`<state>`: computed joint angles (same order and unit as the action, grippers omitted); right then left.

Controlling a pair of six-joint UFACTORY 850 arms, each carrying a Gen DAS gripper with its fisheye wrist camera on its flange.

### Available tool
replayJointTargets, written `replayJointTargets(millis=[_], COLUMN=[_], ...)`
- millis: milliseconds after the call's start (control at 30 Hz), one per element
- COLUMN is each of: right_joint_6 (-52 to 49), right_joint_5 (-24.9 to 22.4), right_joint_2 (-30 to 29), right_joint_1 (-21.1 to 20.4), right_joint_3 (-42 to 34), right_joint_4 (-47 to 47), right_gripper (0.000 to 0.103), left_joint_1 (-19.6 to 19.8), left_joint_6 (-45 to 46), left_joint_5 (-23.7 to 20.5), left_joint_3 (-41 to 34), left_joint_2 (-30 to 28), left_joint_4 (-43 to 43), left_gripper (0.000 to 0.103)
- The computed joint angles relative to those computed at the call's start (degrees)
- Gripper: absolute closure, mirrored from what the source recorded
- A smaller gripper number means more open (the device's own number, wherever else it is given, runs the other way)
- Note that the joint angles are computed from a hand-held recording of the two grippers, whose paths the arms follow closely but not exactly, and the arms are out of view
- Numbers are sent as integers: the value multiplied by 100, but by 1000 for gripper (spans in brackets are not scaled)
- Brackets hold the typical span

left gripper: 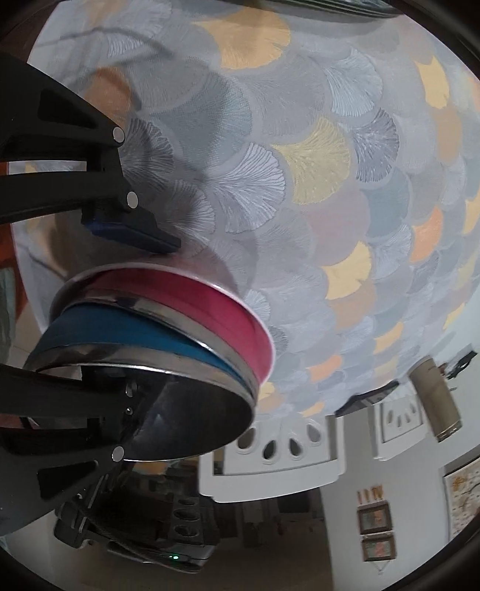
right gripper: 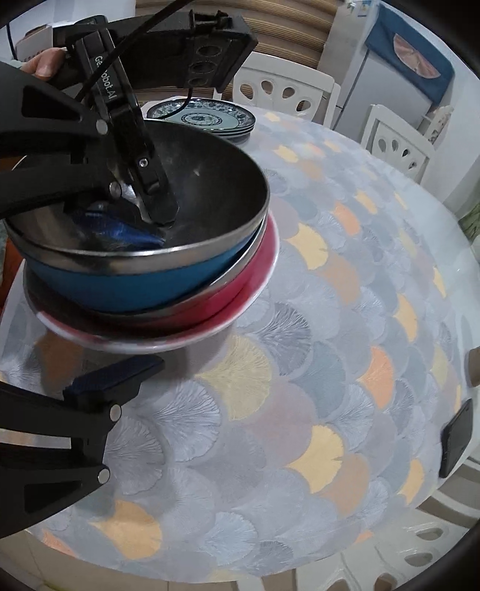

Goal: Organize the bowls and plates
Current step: 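Lift the nested bowls with both grippers and carry them toward the plates, then lower the nested bowls onto the floral plate stack with both grippers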

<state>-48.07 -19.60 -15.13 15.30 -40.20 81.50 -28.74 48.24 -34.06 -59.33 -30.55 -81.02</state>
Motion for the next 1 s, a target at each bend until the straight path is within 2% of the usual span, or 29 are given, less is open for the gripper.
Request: replayJointTargets(millis=[67, 200, 400, 567, 667, 833, 900, 1000], right_joint_6=[-323, -28, 322, 946, 1239, 2312, 2642, 3680], right_joint_5=[-27, 192, 280, 199, 285, 446, 519, 597], right_joint_2=[-39, -59, 34, 100, 191, 169, 125, -80], right_joint_1=[29, 148, 168, 237, 397, 805, 963, 1283], right_joint_3=[-34, -126, -153, -306, -423, -873, -1048, -1475], right_joint_4=[245, -167, -577, -1054, -1322, -2158, -2366, -3108], right_gripper=[50, 50, 51, 51, 51, 51, 51, 51], left_joint_1=[-43, -179, -172, -107, 50, 438, 679, 1084], left_joint_6=[13, -214, -334, -861, -1102, -1361, -1407, -1614], left_joint_5=[124, 468, 569, 751, 761, 798, 735, 511], left_joint_3=[49, 88, 136, 157, 224, 365, 400, 375], left_joint_2=[41, 157, 305, 582, 814, 1241, 1378, 1496], left_joint_4=[-133, -31, 36, 612, 885, 1353, 1562, 2057], left_gripper=[59, 60, 61, 61, 61, 61, 61, 61])
